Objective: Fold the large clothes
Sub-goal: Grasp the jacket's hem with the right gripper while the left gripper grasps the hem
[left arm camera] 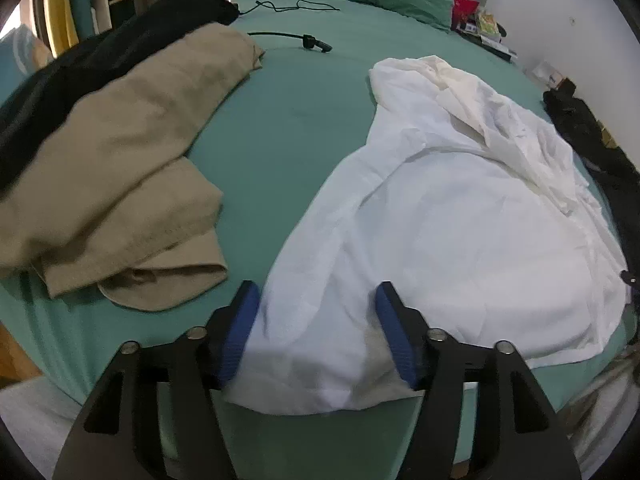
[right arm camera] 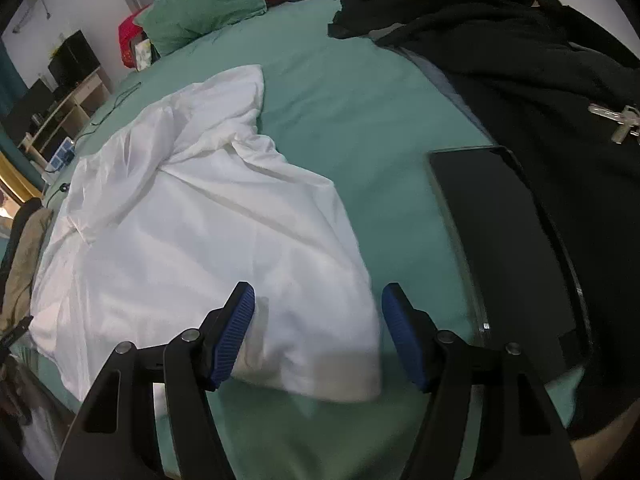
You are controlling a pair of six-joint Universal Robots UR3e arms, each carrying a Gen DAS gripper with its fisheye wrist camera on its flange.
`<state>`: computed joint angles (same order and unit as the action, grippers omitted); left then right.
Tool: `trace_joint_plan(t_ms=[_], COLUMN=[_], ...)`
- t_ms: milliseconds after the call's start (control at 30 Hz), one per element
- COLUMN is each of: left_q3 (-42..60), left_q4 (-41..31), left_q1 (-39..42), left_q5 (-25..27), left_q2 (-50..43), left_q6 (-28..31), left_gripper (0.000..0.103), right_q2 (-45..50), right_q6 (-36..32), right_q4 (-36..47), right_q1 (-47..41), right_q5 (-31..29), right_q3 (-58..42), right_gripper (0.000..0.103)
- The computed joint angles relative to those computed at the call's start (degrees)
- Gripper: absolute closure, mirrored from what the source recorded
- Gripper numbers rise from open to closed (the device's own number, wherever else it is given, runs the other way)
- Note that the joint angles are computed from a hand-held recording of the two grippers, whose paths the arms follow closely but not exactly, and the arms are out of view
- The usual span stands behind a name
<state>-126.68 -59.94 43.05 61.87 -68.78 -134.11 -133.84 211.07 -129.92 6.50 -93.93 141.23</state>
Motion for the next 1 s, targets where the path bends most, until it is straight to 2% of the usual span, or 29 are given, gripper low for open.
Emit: trace_joint_plan(t_ms=[100, 133, 233, 267, 333, 400, 467, 600, 733, 900, 1000], left_q3=[-1.05, -1.63, -2.70, -2.46, -1.94, -0.84, 1.48, 4.57, 8.19, 16.69, 20.99], left_q4=[2.02, 2.98, 5.25, 4.94, 3.28, -0.38, -6.97, -19.91, -33.50, -52.57, -59.15], left_q1=[-1.44, -1.88, -3.18, -3.43, -3.09, -2.42, -1.18, 4.17, 11.73, 21.78, 25.00], left_q5=[1.31, 1.80, 3.14, 3.32, 3.10, 2.25, 0.73, -3.13, -7.20, -10.09, -10.84], left_q2=[0.49, 0.80, 1.07, 0.97, 1.08, 1.65, 1.92, 4.47, 10.06, 12.98, 12.23], left_q6=[-0.24, -0.37, -0.96, -0.88, -0.09, 1.78, 4.35, 8.98, 16.50, 28.36, 31.87], left_gripper=[0.032, 0.032, 0.032, 0.032, 0.033, 0.049, 0.099, 0.100, 0.100, 0.100, 0.100], right_q2=[9.92, 14.50, 18.58, 19.02, 19.80, 18.30, 15.57, 14.29, 13.58, 12.33, 10.61], right_q6=[2.30, 3.15, 3.93, 4.24, 5.47, 7.22, 9.60, 16.14, 21.91, 25.57, 28.01], right_q4=[-6.63, -7.81, -11.14, -12.22, -13.42, -14.86, -16.22, -17.96, -16.52, -10.39, -4.70], right_q1=[6.44, 10.01, 14.31, 14.98, 16.64, 16.55, 16.17, 21.50, 27.96, 33.39, 36.86], right_q5=[-4.26, -7.00, -8.21, -7.58, -7.50, -5.66, -3.59, -6.68, -11.75, -16.81, -20.17], right_q3=[-1.91, -3.90, -5.02, -4.90, -4.89, -3.38, -1.36, -1.84, -4.69, -9.78, -12.67], right_gripper=[0.036, 0.041, 0.084, 0.094, 0.097, 0.097, 0.098, 0.098, 0.098, 0.098, 0.098])
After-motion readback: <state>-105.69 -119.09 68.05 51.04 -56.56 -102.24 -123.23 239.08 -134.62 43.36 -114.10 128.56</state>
